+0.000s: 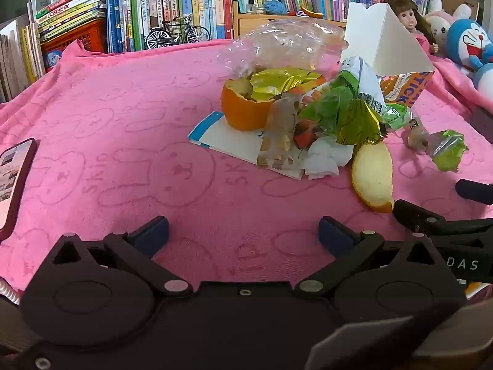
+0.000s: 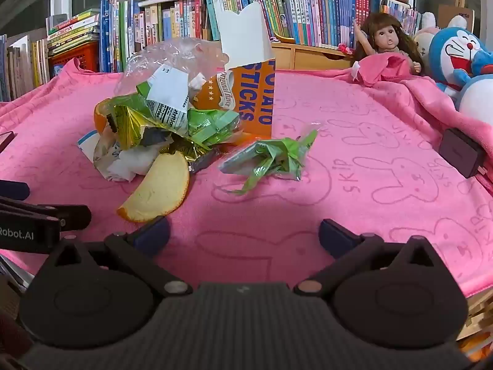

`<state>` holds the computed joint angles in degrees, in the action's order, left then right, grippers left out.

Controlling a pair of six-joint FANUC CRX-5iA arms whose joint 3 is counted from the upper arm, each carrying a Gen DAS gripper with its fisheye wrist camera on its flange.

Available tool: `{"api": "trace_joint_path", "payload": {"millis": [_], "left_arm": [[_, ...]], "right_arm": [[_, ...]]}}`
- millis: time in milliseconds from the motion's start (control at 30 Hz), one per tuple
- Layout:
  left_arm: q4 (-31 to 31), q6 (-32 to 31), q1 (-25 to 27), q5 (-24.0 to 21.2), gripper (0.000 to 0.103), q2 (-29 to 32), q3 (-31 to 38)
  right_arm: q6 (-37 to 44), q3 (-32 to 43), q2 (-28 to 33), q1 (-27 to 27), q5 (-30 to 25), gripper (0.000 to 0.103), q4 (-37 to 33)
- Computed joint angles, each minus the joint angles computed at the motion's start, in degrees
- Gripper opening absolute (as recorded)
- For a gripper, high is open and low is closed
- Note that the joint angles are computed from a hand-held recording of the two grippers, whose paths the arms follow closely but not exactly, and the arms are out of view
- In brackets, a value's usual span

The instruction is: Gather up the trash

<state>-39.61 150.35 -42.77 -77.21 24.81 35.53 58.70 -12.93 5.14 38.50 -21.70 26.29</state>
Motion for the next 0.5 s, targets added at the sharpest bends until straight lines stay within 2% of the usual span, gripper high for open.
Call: {"api": "trace_joint_path", "payload": {"millis": [400, 433, 500], "left_arm": [[-0.8, -0.1, -0.5, 1.1, 0.103, -1.4, -2.2], [-0.4, 0.3, -0.3, -0.1, 0.103, 0.0, -0.1], [-0.5, 0.3, -0.4, 0.1, 0.103, -0.1, -0.2]], "right_arm": [[1.5, 0.6, -0.2, -0.1, -0.9, 0.103, -1.5], [1.8, 0.7, -0.3, 0.0, -1.2, 0.103, -1.8], [1.7, 1.0, 0.2, 0.0, -1.0, 0.103, -1.7]]}}
